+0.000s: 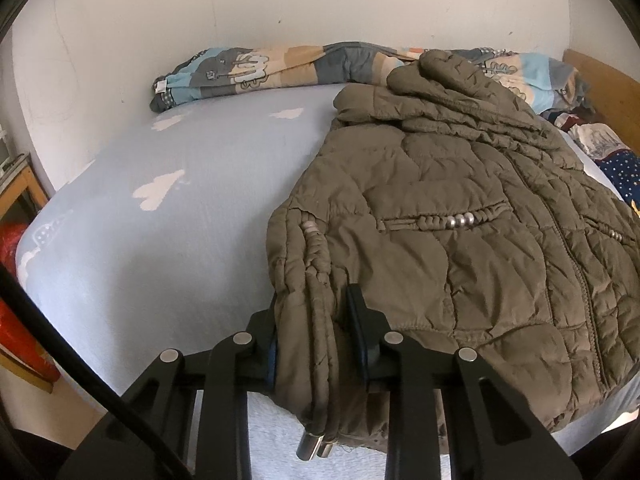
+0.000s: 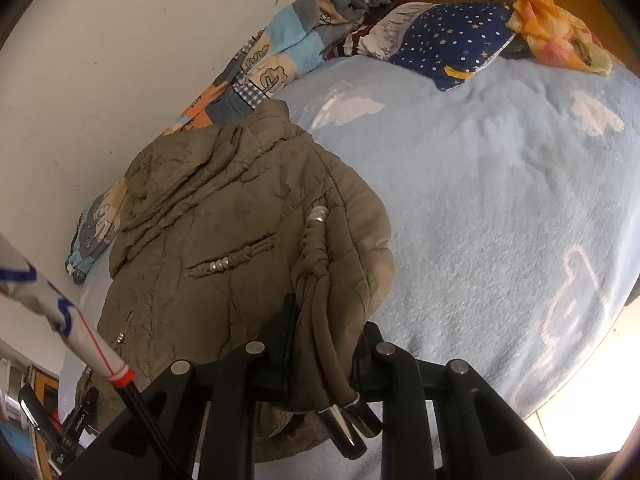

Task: Fold large clothes
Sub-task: 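Lift the hem with both grippers and fold it toward the collar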

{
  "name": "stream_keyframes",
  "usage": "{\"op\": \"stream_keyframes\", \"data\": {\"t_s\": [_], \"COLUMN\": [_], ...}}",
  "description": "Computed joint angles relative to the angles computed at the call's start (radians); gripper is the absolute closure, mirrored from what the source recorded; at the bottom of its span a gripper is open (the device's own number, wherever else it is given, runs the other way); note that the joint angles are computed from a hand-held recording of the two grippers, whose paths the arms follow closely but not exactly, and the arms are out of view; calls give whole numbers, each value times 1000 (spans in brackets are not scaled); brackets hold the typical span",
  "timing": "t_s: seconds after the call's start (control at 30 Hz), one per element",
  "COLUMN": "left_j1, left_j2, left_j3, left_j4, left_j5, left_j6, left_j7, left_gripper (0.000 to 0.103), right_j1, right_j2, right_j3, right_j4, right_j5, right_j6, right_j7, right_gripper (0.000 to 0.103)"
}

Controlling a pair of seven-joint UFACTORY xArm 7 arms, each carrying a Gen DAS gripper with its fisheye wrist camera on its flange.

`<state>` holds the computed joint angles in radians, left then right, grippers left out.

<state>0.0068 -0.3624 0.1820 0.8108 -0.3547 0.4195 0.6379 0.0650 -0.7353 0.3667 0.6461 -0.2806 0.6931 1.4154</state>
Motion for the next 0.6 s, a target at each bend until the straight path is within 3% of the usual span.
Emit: {"op": "stream_keyframes", "data": {"t_s": [0.3, 0.6], "left_j1": [-40, -55], "left_j2": [-40, -53], "left_j3": [29, 58], "left_j4": [-12, 4], "left_j5": [-56, -104], "left_j6": [-39, -15], "left_j7": [56, 82], "left_gripper": [77, 78], "right_j1": [-19, -41], "right_j2": [-22, -45], "right_j3": [40, 72], "right_j4": [37, 69], "right_j5": [-53, -87], "right_j6": [31, 48], "right_j7": [-1, 17], "right_gripper": [83, 85]}}
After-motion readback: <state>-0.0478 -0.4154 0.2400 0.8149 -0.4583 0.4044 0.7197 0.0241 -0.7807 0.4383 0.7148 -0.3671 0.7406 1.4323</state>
